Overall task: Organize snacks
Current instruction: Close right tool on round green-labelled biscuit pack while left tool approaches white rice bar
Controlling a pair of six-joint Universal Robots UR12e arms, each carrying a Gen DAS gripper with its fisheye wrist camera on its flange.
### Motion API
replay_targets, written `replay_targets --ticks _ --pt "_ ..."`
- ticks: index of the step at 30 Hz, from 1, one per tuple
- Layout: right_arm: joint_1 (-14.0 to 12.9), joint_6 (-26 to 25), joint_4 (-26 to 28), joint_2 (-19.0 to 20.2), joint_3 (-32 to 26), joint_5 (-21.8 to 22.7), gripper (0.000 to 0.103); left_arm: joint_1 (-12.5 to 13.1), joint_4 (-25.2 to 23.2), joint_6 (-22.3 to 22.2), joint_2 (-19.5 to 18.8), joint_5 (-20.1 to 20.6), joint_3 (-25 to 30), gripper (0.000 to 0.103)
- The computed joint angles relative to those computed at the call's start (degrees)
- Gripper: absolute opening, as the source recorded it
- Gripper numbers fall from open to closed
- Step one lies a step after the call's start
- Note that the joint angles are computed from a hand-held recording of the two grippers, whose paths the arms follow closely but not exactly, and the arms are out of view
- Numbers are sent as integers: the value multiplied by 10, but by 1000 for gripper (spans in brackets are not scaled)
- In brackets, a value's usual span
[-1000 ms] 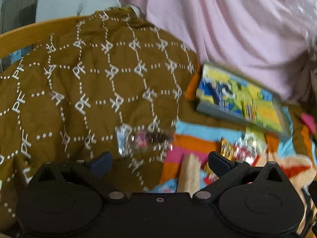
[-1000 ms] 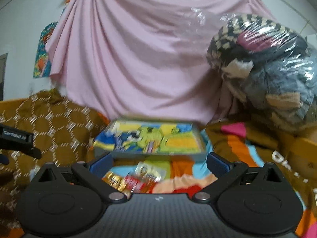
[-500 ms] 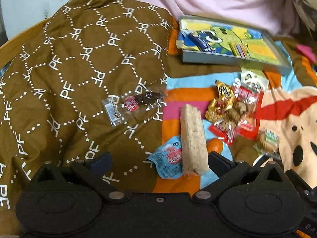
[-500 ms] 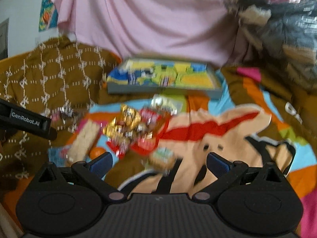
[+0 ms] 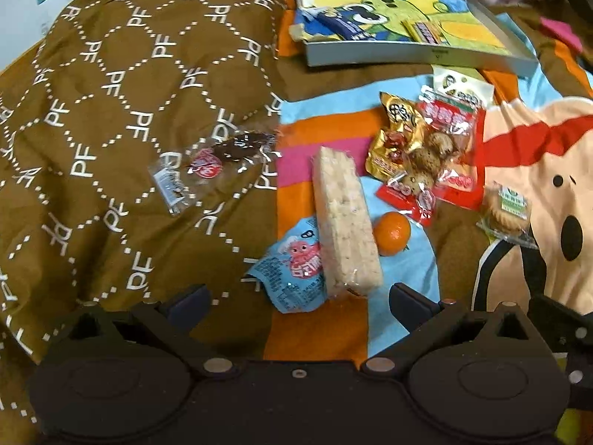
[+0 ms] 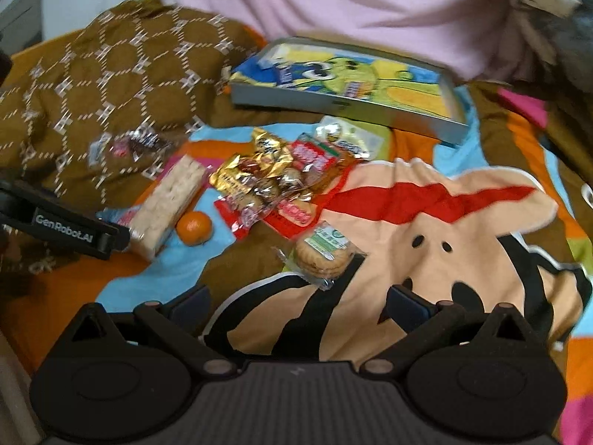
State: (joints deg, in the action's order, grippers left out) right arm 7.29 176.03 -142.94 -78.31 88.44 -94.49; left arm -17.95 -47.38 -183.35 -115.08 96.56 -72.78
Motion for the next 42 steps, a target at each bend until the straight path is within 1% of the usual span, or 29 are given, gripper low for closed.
replay_targets --ticks 5,8,11,13,15,19,21,25,28,30,32,34,36,38,39,40,42 --pt "-18 -68 18 9 -13 44 103 -1 -7 7 -11 -4 11 102" --pt "-21 -96 9 19 -17 40 103 -4 -10 6 -21 6 21 102" --pt "-19 -110 -1 33 -23 23 103 -9 -16 23 -30 25 30 102" --pt "-21 -119 1 40 -28 26 103 -12 -13 36 -33 32 32 102" --pt "-22 -137 -5 46 -30 30 103 -13 -6 43 -35 34 32 102" --pt "-26 -167 -31 55 -31 35 103 -13 -4 41 -41 37 37 102" --pt "-30 -168 -29 61 -36 40 103 -14 -6 37 -45 39 41 102" --pt "-39 -154 -20 72 -45 64 103 -14 -10 40 -50 39 49 102" --pt "-43 -155 -13 79 -52 76 103 -14 -4 44 -55 48 53 102" --pt "-45 -159 -12 83 -54 86 103 -13 -4 40 -57 46 56 102" --pt "-47 -156 -9 87 -58 94 103 -10 -10 31 -59 37 61 101" --pt "-50 -142 1 88 -61 106 103 -8 -15 27 -61 28 63 98" --pt "-54 -124 20 89 -66 120 103 -8 -21 30 -62 23 66 95" --pt "-57 -108 33 89 -69 136 103 -8 -23 34 -62 17 66 89" --pt "-58 -105 34 88 -68 140 102 -7 -23 36 -62 15 66 89" --pt "-58 -105 35 88 -68 143 101 -8 -21 38 -62 16 65 88" --pt "-58 -109 35 87 -68 149 96 -8 -16 40 -61 15 62 87"
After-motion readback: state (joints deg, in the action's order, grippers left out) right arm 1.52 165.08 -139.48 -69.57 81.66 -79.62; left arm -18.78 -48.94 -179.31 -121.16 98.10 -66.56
